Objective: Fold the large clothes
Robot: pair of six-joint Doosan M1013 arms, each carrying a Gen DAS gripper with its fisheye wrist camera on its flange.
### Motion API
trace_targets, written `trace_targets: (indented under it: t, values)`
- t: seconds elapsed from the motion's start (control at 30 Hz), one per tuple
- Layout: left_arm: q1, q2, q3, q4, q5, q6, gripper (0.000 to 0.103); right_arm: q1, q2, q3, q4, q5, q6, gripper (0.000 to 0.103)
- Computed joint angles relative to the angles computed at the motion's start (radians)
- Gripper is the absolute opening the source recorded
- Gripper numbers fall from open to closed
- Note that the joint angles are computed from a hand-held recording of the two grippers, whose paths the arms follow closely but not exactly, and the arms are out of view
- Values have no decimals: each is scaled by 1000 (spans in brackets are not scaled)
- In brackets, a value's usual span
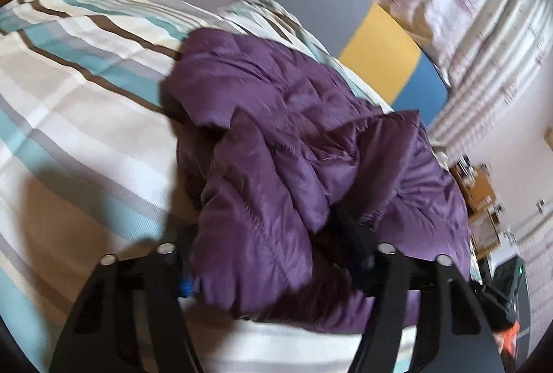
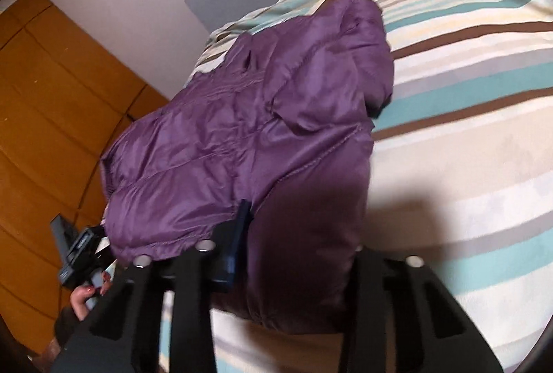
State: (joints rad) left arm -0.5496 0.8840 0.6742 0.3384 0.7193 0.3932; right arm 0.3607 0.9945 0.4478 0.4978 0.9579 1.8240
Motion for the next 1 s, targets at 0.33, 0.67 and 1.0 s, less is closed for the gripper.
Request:
trace_targets:
  t: [0.33, 0.67, 1.0]
  values:
    - [-21, -102, 199, -122, -133, 74, 51, -14, -100, 162, 67, 20, -118, 23]
    - [-61, -179, 331, -147, -202, 121, 57, -17, -217, 332, 41, 19, -185, 32]
    - [-90, -173, 279, 219, -207, 106, 98, -20, -165, 242, -79, -110, -40, 60]
